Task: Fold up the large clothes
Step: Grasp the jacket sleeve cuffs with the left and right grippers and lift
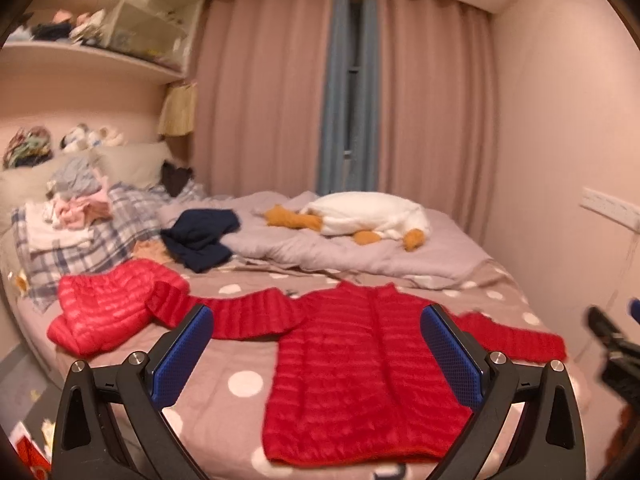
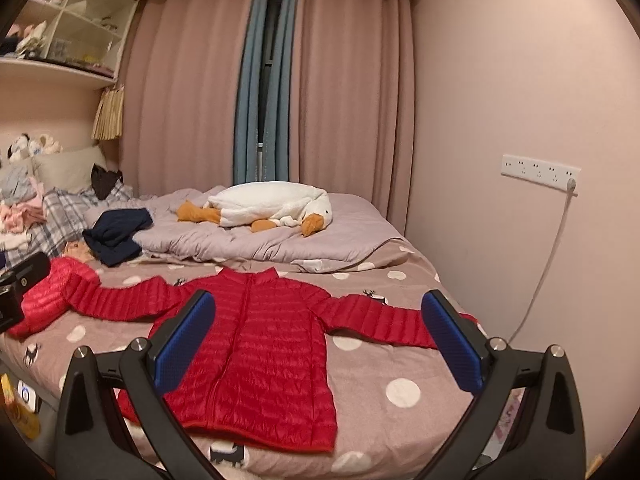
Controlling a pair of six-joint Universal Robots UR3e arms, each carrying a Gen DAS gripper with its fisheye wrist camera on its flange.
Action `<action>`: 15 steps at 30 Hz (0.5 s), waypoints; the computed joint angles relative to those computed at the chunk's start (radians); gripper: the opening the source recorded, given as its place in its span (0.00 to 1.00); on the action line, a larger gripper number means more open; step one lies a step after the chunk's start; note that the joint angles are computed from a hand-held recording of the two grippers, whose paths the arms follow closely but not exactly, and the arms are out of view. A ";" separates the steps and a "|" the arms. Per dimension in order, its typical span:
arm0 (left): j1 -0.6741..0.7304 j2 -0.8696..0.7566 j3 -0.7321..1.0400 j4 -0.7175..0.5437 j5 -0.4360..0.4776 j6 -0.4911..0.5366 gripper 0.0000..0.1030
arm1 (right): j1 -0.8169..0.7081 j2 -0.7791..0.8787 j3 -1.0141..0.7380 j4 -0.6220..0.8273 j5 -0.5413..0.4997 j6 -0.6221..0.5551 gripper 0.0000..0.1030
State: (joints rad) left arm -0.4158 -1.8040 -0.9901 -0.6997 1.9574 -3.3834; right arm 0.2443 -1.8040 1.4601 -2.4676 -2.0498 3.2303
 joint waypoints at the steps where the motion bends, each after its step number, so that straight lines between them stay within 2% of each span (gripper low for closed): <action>1: 0.045 -0.034 0.025 0.010 -0.019 -0.016 0.99 | -0.056 0.003 -0.002 0.000 0.053 -0.001 1.00; 4: 0.159 -0.149 0.123 0.013 -0.047 -0.052 0.99 | -0.254 0.031 -0.016 0.005 0.231 0.009 1.00; 6: 0.239 -0.216 0.184 -0.008 -0.104 -0.064 0.99 | -0.375 0.092 -0.047 0.008 0.311 0.020 1.00; 7: 0.305 -0.280 0.254 -0.053 -0.163 -0.073 0.99 | -0.443 0.146 -0.072 0.011 0.342 0.036 1.00; 9: 0.392 -0.378 0.365 -0.140 -0.228 -0.100 0.99 | -0.543 0.256 -0.127 0.023 0.375 0.074 1.00; 10: 0.433 -0.425 0.394 -0.145 -0.243 -0.106 0.99 | -0.584 0.308 -0.150 0.022 0.396 0.091 1.00; 12: 0.505 -0.463 0.357 -0.076 -0.330 -0.103 0.99 | -0.652 0.439 -0.212 0.019 0.412 0.126 1.00; 13: 0.550 -0.503 0.376 -0.080 -0.390 -0.117 0.99 | -0.673 0.512 -0.257 0.030 0.404 0.142 1.00; 15: 0.618 -0.632 0.519 -0.191 -0.470 -0.172 0.96 | -0.686 0.652 -0.361 0.068 0.328 0.181 0.98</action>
